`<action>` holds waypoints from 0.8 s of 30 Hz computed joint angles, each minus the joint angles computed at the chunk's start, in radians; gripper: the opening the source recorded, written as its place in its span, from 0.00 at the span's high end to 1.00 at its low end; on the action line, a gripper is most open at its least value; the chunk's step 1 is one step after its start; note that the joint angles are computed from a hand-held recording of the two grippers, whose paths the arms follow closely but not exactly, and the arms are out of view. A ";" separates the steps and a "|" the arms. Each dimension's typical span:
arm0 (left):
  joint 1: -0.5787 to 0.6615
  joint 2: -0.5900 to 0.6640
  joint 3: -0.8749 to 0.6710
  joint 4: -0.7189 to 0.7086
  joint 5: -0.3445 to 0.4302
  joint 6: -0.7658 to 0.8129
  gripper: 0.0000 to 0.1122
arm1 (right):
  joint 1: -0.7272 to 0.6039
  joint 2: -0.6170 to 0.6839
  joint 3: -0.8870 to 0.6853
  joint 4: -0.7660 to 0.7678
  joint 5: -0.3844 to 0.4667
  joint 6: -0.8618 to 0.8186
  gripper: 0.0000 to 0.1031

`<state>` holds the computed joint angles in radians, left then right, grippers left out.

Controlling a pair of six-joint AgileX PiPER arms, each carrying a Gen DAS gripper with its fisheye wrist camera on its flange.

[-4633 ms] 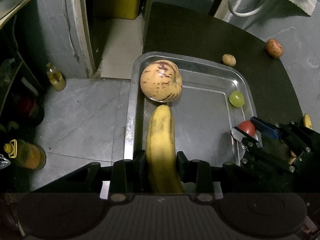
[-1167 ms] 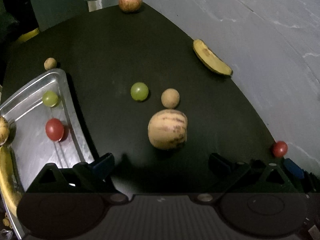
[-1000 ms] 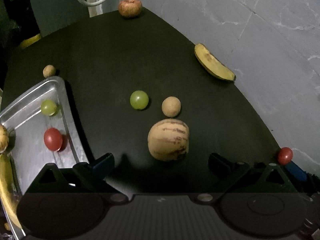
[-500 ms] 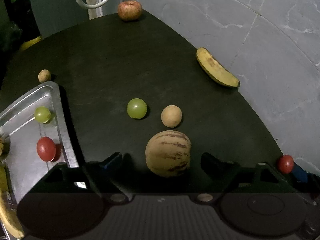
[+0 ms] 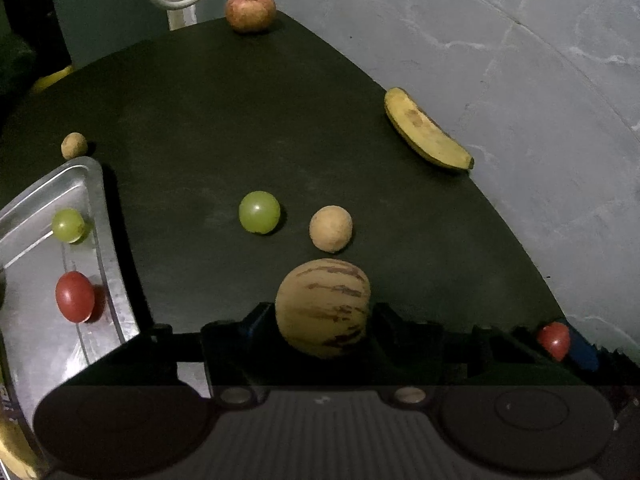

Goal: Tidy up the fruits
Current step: 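Grasp the second striped pepino melon with the left tool while the right tool grasps a red tomato, then carry the melon and tomato over the steel tray with both tools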

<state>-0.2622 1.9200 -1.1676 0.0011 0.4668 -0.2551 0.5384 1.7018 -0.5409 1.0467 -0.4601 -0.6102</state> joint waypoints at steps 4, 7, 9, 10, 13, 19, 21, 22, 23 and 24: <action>-0.003 0.004 -0.002 0.000 -0.007 -0.001 0.50 | 0.006 -0.003 0.001 0.013 -0.004 -0.016 0.69; -0.004 0.004 -0.002 0.009 -0.011 -0.011 0.53 | 0.012 -0.006 0.007 0.010 -0.010 -0.008 0.69; -0.003 0.002 0.000 0.004 -0.012 -0.006 0.53 | 0.017 -0.006 0.009 0.009 -0.011 -0.005 0.69; -0.002 0.000 0.003 0.003 -0.013 -0.004 0.54 | 0.014 -0.007 0.011 -0.003 -0.008 0.004 0.69; -0.004 -0.008 0.011 0.010 -0.016 -0.005 0.54 | 0.018 -0.018 0.015 -0.014 0.005 0.008 0.69; -0.002 -0.026 0.027 -0.023 -0.008 0.028 0.54 | 0.040 -0.047 0.026 -0.038 0.013 0.009 0.69; -0.003 -0.045 0.043 -0.029 -0.011 0.038 0.54 | 0.047 -0.056 0.028 -0.032 0.013 -0.001 0.69; -0.004 -0.053 0.050 -0.028 -0.014 0.035 0.54 | 0.051 -0.062 0.028 -0.027 0.014 -0.009 0.69; -0.005 -0.064 0.059 -0.026 -0.018 0.032 0.54 | 0.051 -0.067 0.025 -0.022 0.018 -0.019 0.69; -0.005 -0.075 0.068 -0.024 -0.022 0.030 0.54 | 0.055 -0.073 0.024 -0.011 0.019 -0.035 0.69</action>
